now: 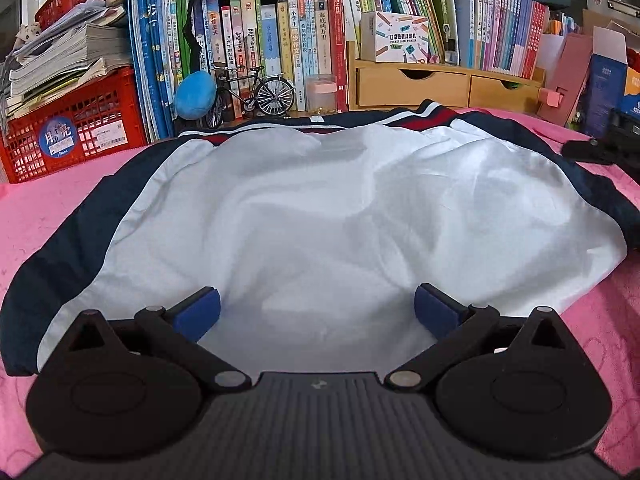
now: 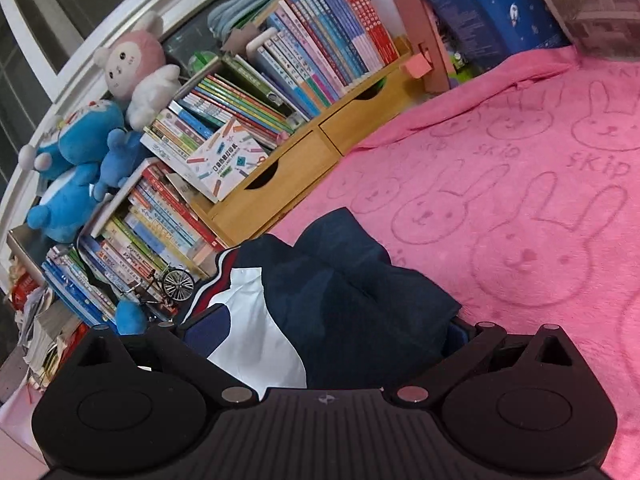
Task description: Fold clothes
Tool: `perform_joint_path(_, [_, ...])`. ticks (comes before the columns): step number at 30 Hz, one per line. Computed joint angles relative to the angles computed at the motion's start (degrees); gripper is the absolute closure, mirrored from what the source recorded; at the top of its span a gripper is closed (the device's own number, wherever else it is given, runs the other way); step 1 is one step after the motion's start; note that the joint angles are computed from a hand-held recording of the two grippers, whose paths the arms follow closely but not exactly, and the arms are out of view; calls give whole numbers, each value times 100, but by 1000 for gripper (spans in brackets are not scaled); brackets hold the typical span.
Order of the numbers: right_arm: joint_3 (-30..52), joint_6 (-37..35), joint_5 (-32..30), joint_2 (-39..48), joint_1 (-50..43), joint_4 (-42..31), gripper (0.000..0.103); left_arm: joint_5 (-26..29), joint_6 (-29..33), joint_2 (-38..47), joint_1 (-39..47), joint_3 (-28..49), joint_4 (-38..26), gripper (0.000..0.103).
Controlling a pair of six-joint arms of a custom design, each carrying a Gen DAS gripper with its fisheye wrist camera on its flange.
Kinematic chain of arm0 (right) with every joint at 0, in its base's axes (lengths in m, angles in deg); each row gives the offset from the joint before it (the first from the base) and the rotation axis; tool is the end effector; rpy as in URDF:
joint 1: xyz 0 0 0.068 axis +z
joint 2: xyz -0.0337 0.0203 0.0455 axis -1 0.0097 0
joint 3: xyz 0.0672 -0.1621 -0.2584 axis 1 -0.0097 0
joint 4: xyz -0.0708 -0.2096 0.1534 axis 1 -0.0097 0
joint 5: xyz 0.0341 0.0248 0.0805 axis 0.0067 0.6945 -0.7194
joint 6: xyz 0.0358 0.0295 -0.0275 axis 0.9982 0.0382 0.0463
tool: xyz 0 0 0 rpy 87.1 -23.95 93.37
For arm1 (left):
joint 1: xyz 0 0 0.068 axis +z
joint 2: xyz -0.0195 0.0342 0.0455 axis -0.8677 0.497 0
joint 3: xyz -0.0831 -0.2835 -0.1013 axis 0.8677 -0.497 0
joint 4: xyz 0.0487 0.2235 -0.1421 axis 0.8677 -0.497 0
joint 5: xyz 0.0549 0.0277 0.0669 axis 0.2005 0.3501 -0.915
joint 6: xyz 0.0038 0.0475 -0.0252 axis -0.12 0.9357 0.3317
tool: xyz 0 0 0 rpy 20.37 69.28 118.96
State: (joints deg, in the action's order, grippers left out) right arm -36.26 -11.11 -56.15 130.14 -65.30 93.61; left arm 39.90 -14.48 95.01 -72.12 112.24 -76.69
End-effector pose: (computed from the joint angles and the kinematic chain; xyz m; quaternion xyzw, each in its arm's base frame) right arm 0.2434 0.0896 0.2533 0.3744 0.7539 0.1591 0.5159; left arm 0.2768 -0.0616 0.2737 0.1674 0.8731 -0.0595 0.4540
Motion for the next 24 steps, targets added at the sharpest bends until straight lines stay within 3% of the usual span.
perform_joint_path(1, [40,88,13,31,2,-40,10,21,-10,13,8,8,-1,0])
perform_joint_path(3, [74,299,-10,-86,10,-202,44,68,-31,33,27,18,-3,0])
perform_joint_path(6, [-16,-168,632,-368,472,75,49,131,-69,45,56,24,-11,0])
perform_joint_path(8, [24,-808,889,-296,709,296,44,134,-96,43,51,19,-6,0])
perform_joint_path(10, [354,-233,576,-16,504,-398,44,159,-114,32,62,5,4,0])
perform_joint_path(12, [398,371,96,105,213,-637,65,268,-132,19,125,-7,7,0])
perform_joint_path(13, [443,417,98,146,214,-725,70,391,-128,8,195,-4,-13,0])
perform_joint_path(15, [776,2,516,223,502,-1049,82,386,-65,-161,370,-62,-89,0])
perform_joint_path(19, [1502,-911,1330,443,1062,-1648,87,234,116,-634,978,-342,15,0])
perform_joint_path(23, [2918,-2717,2476,1279,2178,-1848,87,-225,51,-385,2003,-394,353,0])
perform_joint_path(24, [3338,-3313,2648,1590,2476,-1756,87,-14,-25,-204,2363,-326,278,0])
